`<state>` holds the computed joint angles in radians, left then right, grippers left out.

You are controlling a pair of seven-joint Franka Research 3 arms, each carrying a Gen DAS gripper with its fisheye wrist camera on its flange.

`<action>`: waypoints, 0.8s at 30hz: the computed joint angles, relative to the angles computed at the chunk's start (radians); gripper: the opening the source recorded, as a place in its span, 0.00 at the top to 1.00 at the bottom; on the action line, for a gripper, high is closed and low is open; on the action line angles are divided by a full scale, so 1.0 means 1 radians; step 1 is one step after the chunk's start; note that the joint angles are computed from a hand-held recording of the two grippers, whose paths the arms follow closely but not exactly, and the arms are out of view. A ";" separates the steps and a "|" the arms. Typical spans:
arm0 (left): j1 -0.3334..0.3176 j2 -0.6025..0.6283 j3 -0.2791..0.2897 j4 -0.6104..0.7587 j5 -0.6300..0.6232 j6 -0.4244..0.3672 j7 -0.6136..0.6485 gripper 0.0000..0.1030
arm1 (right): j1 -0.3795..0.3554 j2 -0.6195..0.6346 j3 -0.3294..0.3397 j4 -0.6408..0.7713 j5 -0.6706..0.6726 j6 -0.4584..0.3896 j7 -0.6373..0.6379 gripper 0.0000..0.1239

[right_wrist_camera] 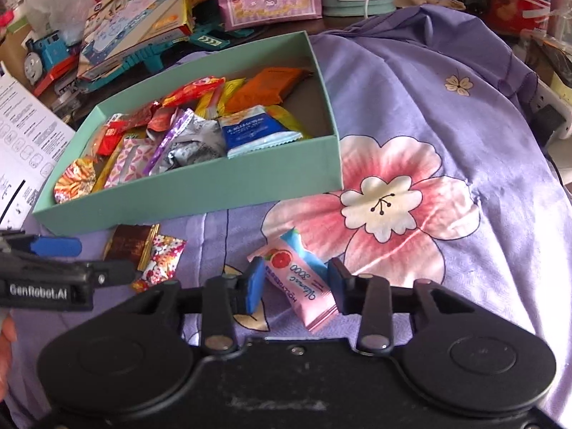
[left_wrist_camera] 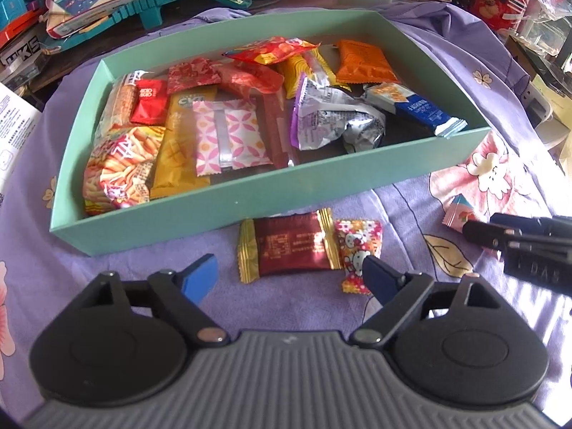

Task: Organize snacks
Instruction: 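Grasp the Hello Kitty candy with left gripper while right gripper grasps the pink grapefruit candy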

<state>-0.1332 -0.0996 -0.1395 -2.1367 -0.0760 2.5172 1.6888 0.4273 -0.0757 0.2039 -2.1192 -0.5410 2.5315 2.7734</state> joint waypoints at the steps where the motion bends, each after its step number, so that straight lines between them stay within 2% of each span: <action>1: -0.002 0.003 -0.001 0.004 -0.003 -0.002 0.004 0.18 | 0.002 -0.005 0.000 -0.006 0.010 0.007 -0.012 0.71; 4: -0.011 0.013 -0.005 0.017 -0.025 -0.008 0.033 0.25 | 0.008 -0.029 0.006 -0.033 0.043 0.023 -0.040 0.72; 7: -0.022 0.022 -0.012 0.024 -0.053 -0.012 0.069 0.39 | 0.007 -0.059 0.028 -0.067 0.038 0.018 -0.022 0.72; 11: -0.036 0.043 -0.022 0.039 -0.092 -0.033 0.125 0.64 | -0.001 -0.099 0.051 -0.105 0.042 0.017 0.020 0.72; 14: -0.042 0.052 -0.031 0.037 -0.105 -0.034 0.157 0.73 | -0.012 -0.113 0.064 -0.121 0.042 0.022 0.041 0.71; 18: -0.050 0.046 -0.031 0.030 -0.185 -0.044 0.256 0.74 | -0.023 -0.115 0.077 -0.124 0.024 0.021 0.045 0.70; 24: -0.047 0.047 -0.031 0.026 -0.184 -0.029 0.248 0.72 | -0.018 -0.111 0.082 -0.124 0.004 0.027 0.028 0.65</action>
<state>-0.1801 -0.0524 -0.1706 -2.1111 -0.2600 2.4886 1.9368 0.4090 -0.1868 0.2858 -2.2432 -0.5369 2.5582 2.8011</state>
